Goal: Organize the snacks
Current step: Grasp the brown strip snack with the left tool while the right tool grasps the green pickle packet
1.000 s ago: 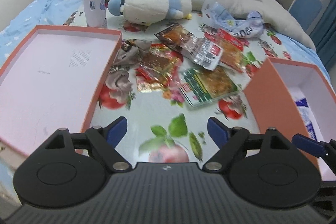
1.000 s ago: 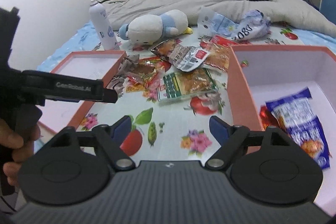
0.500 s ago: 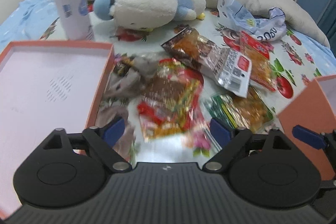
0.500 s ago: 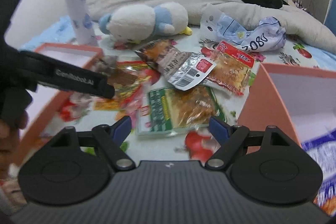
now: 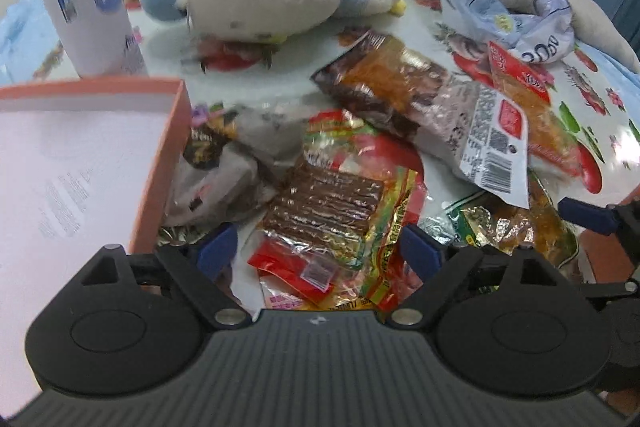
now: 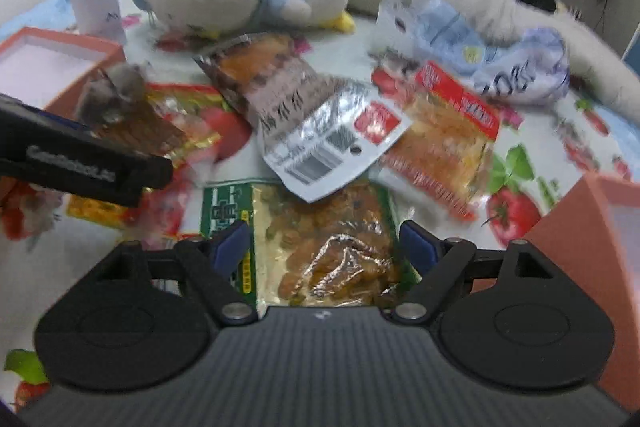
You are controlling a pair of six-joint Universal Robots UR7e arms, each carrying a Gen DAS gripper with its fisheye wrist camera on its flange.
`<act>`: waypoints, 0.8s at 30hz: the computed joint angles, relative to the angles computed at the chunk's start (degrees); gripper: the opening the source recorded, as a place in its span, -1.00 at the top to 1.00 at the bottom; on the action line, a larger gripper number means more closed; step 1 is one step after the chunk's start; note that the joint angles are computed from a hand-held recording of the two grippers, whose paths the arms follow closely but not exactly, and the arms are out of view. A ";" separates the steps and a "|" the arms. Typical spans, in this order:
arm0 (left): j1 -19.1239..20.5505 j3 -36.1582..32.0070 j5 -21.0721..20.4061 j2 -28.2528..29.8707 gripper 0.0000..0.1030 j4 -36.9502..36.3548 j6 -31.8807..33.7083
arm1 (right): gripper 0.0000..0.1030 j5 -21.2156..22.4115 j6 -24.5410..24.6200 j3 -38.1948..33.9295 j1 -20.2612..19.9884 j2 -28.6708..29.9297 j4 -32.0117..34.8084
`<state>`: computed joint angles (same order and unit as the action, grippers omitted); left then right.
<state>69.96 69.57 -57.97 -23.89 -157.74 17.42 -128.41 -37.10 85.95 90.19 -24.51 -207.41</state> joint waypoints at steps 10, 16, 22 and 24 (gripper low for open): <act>-0.58 1.55 2.35 0.21 -0.28 -4.17 3.60 | -0.63 2.32 5.26 1.08 -0.63 -2.74 7.93; -0.95 5.49 2.75 -2.70 -0.22 -3.50 0.30 | -0.43 2.15 6.59 5.83 -0.09 -4.92 7.25; -1.95 14.57 3.91 -8.28 -0.19 -5.25 -2.12 | -0.39 1.72 8.44 11.67 1.07 -6.66 5.77; -2.28 17.61 4.40 -10.10 -0.18 -6.10 -2.32 | -0.38 1.69 9.10 13.74 1.45 -7.31 5.29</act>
<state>67.68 87.18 -53.57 -33.99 -163.84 15.10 -126.71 -28.00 99.69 91.63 -31.83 -202.13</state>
